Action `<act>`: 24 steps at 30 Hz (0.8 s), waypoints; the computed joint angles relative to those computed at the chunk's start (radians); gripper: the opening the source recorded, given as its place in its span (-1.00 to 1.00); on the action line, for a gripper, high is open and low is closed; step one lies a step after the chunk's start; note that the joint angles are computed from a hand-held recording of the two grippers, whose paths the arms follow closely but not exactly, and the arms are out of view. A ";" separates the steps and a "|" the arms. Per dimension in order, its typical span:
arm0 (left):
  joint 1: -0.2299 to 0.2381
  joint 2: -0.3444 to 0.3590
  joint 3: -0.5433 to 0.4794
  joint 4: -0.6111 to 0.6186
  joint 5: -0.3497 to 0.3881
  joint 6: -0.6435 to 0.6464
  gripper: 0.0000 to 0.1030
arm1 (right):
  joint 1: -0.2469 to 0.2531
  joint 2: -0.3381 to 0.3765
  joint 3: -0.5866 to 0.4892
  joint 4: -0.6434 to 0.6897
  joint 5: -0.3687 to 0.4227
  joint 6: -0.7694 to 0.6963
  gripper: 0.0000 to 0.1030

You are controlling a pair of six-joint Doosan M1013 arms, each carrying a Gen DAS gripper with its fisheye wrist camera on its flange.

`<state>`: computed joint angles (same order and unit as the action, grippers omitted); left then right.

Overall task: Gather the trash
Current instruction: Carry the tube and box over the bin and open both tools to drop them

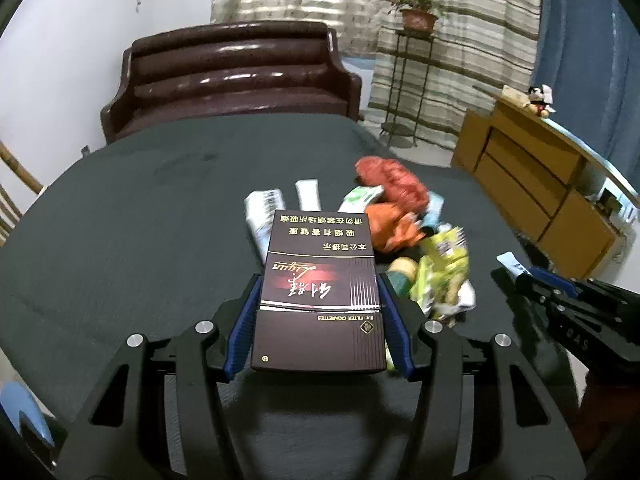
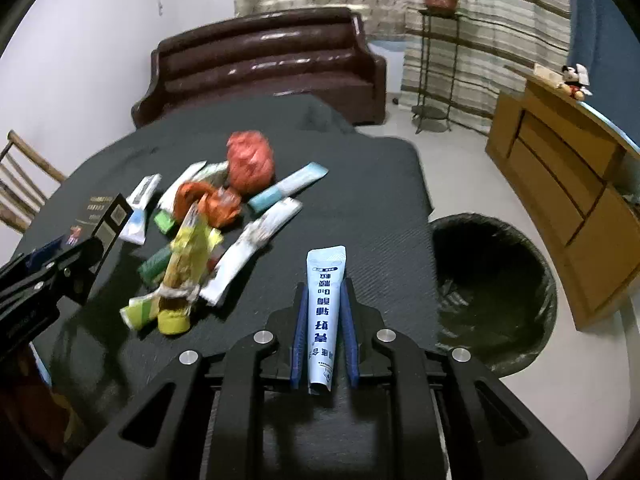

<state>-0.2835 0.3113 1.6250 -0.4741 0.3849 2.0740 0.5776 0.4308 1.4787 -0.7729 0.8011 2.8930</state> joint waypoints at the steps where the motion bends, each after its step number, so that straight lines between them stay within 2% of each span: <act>1: -0.004 -0.002 -0.001 -0.019 -0.002 0.019 0.05 | -0.001 -0.005 0.005 -0.012 0.001 0.015 -0.66; 13: -0.045 -0.002 -0.025 -0.143 0.014 0.147 0.05 | -0.018 -0.054 0.064 -0.136 0.043 0.151 -0.66; 24: -0.126 0.026 -0.064 -0.259 0.003 0.300 0.05 | -0.061 -0.097 0.131 -0.220 0.104 0.268 -0.66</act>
